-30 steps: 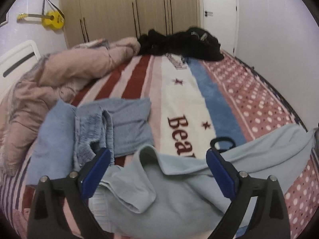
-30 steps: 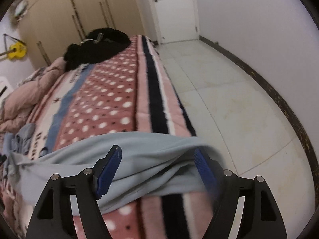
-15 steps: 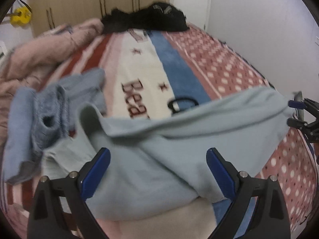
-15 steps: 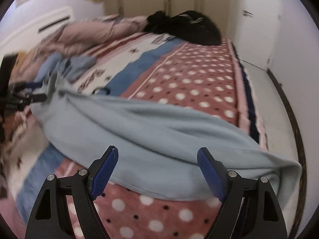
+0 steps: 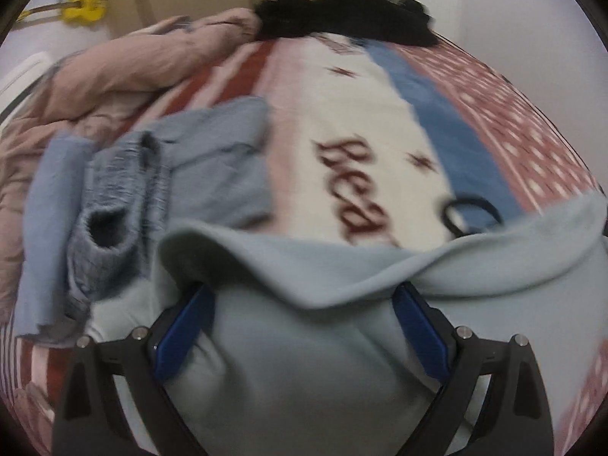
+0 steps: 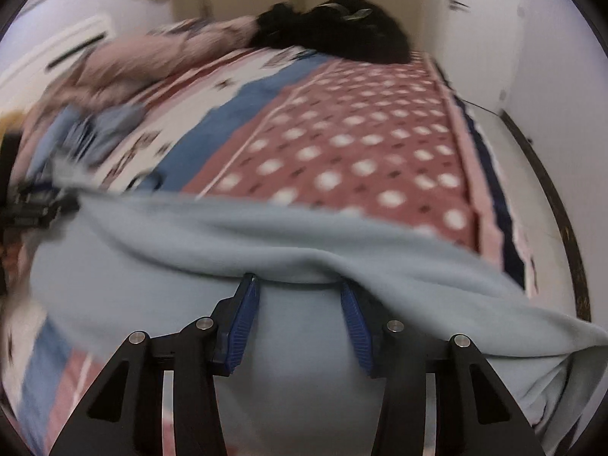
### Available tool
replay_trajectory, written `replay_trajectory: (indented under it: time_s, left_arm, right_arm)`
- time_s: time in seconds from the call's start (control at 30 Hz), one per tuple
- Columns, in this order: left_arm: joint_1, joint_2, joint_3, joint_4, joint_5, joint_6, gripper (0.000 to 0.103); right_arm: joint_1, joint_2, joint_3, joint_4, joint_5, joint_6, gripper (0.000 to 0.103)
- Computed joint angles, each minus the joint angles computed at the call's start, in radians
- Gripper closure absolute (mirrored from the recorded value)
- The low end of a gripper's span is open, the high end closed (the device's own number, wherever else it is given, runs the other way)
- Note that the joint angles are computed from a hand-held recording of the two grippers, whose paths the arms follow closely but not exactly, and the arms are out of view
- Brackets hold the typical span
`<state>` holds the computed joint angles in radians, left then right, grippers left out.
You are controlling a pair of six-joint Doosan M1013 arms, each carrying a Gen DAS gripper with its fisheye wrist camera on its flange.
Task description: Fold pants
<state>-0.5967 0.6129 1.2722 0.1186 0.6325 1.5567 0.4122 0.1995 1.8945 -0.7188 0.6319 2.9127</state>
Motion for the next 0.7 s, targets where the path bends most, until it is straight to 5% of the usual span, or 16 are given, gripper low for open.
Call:
replay_trajectory:
  time_s: [0.1, 0.17, 0.27, 0.33, 0.53, 0.7]
  left_arm:
    - [-0.008, 0.013, -0.015, 0.214, -0.038, -0.209, 0.008]
    - [-0.007, 0.011, -0.018, 0.232, -0.051, -0.224, 0.008]
    - [-0.002, -0.015, 0.002, 0.140, -0.070, -0.137, 0.008]
    - [-0.005, -0.053, 0.043, 0.087, -0.112, -0.061, 0.008]
    - [-0.022, -0.157, 0.154, -0.187, -0.181, 0.235, 0.008]
    - [-0.039, -0.203, 0.203, -0.368, -0.187, 0.405, 0.008]
  right_arm:
    - [-0.031, 0.014, -0.023, -0.016, 0.072, 0.026, 0.063]
    - [-0.047, 0.015, -0.030, -0.010, 0.107, 0.031, 0.062]
    - [-0.053, -0.026, 0.006, -0.031, 0.063, 0.089, 0.060]
    - [-0.039, -0.058, 0.030, -0.059, 0.060, 0.125, 0.049]
    - [0.048, -0.172, 0.120, -0.122, 0.206, 0.243, 0.037]
    - [0.086, -0.242, 0.202, -0.083, 0.316, 0.333, 0.037]
